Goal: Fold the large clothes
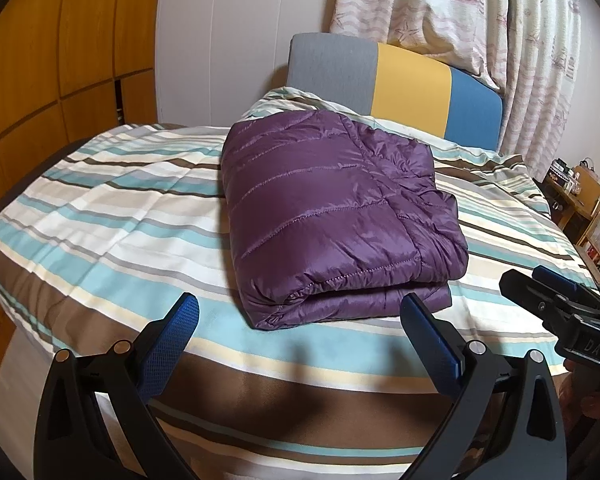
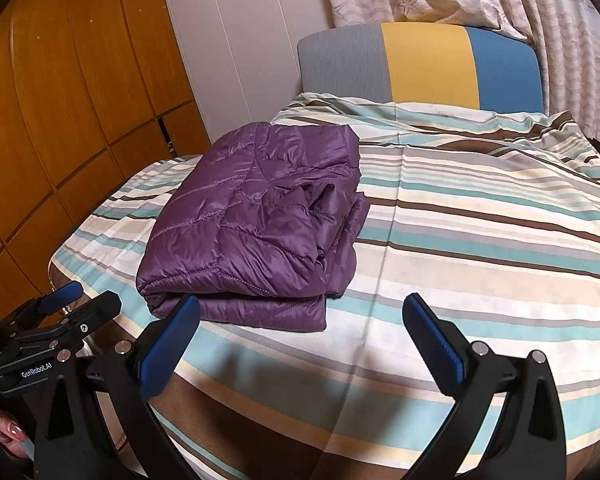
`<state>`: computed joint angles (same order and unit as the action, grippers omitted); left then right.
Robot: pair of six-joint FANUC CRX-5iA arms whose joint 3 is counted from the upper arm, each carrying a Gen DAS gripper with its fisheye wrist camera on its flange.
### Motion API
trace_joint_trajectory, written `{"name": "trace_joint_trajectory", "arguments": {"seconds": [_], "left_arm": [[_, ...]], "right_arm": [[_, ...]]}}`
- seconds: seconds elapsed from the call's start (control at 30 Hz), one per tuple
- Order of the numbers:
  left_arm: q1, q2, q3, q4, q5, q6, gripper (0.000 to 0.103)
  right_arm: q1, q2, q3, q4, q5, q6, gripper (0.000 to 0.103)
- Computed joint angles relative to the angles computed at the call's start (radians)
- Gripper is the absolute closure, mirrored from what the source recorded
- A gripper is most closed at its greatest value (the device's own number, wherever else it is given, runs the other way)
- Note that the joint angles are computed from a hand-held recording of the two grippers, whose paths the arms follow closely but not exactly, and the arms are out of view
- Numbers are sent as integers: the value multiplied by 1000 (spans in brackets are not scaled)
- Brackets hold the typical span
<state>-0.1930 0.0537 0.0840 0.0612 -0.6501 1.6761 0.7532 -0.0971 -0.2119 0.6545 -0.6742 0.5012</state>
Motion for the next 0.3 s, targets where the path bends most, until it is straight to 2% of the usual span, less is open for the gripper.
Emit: {"name": "trace_joint_trajectory", "arguments": {"seconds": [0.3], "left_arm": [[11,26,16,31,-34,-19,3]], "right_arm": [[-14,17,22,-58,-5,35,2]]}}
